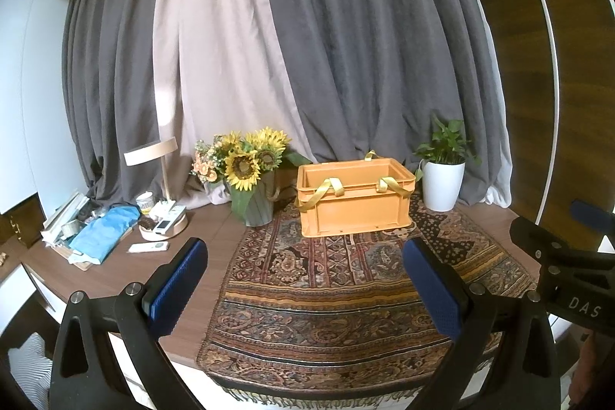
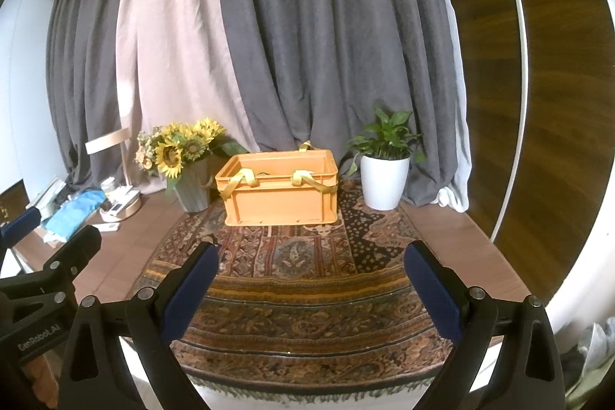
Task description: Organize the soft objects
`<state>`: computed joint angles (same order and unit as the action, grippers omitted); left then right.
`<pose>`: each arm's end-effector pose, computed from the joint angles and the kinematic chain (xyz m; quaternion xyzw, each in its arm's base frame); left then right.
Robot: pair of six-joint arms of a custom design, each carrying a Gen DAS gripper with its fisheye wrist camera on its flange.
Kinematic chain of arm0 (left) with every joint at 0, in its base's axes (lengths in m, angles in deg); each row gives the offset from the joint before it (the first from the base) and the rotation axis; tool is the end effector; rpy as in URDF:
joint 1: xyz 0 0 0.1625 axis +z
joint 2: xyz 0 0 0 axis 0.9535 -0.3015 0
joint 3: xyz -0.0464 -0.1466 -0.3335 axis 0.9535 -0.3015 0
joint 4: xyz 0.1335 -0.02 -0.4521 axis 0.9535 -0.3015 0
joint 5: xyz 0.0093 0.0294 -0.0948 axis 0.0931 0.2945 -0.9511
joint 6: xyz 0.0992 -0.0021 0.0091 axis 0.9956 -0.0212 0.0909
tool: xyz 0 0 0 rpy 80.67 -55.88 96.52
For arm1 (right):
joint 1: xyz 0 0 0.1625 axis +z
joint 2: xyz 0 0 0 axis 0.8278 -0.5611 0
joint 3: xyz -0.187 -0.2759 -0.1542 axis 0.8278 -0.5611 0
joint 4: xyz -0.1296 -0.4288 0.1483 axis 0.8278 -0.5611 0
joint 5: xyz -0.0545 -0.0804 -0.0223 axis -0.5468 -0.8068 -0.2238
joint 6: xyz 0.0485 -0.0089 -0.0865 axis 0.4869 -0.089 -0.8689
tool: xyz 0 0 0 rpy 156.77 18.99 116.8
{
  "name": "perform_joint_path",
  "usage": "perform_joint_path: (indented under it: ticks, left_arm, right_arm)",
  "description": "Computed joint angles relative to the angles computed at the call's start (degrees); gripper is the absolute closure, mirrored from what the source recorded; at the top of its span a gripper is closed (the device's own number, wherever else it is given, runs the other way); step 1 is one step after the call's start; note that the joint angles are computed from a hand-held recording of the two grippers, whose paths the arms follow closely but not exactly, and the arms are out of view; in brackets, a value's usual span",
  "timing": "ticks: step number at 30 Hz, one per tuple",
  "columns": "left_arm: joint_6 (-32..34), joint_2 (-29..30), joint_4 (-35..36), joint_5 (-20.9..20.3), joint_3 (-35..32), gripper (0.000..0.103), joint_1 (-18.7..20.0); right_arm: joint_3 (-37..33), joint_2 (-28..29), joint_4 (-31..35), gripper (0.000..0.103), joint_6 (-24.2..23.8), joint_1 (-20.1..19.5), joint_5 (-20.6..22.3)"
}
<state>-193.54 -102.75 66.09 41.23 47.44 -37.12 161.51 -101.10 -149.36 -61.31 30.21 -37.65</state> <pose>-0.3914 -0.5523 0.0044 0.2528 0.7310 -0.5316 0.3451 0.0772 -0.5529 0.2937 0.1835 -0.7648 0.5430 0.2941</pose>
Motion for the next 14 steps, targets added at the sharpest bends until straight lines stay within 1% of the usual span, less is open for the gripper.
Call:
perform_joint_path:
  ticks: [14]
  left_arm:
    - [-0.6, 0.3, 0.7, 0.4, -0.5, 0.0, -0.1]
  right_arm:
    - [0.3, -0.4, 0.1, 0.005, 0.1, -0.2, 0.1]
